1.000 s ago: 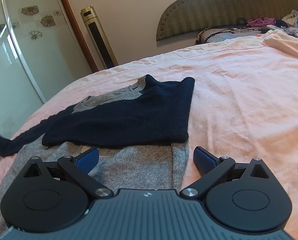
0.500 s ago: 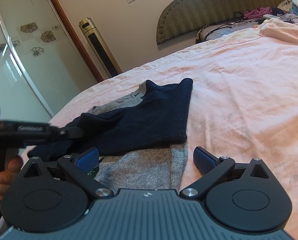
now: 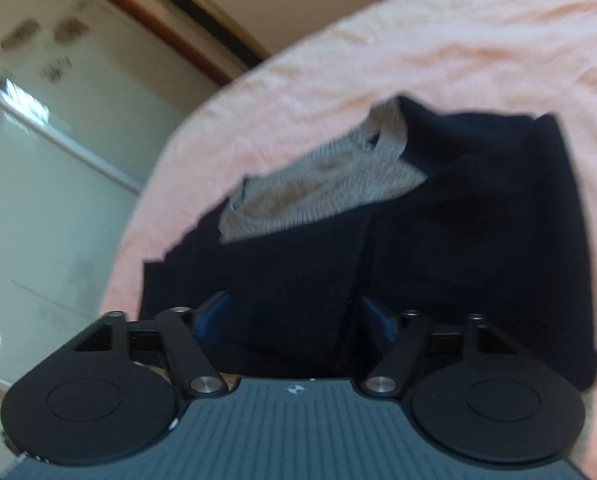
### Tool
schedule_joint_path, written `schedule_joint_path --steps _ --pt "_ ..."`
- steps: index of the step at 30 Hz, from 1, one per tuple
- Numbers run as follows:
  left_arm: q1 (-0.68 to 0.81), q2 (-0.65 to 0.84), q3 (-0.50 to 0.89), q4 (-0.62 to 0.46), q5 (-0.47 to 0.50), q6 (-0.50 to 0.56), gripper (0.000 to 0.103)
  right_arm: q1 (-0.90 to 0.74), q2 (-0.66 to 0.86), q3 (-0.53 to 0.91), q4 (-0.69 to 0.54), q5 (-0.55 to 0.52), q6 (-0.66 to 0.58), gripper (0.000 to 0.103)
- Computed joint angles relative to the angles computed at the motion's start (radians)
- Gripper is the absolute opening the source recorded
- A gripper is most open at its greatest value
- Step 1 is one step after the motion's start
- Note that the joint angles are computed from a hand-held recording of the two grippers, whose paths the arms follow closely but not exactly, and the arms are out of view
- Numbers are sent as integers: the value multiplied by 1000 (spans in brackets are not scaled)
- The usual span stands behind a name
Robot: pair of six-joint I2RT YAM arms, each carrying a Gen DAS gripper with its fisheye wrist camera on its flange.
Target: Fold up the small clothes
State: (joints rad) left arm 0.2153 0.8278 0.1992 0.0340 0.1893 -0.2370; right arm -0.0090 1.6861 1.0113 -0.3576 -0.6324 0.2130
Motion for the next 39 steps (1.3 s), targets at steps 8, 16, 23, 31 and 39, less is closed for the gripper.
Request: schedule_joint_path --steps 8,16,23,31,39 --pt "76 -22 -33 24 91 0 102 44 -118 -31 81 117 -81 13" --pt "88 -21 -33 21 108 -2 102 -130 -71 -78 74 151 -175 15" --pt "194 -251 30 -346 79 119 102 -289 -348 -359 216 -22 -58 79" --pt "381 -263 116 -681 319 458 49 -586 -517 -460 -190 -106 -488 52" --pt "-97 -266 85 -509 -198 338 3 -477 -458 -407 -192 -51 -490 8"
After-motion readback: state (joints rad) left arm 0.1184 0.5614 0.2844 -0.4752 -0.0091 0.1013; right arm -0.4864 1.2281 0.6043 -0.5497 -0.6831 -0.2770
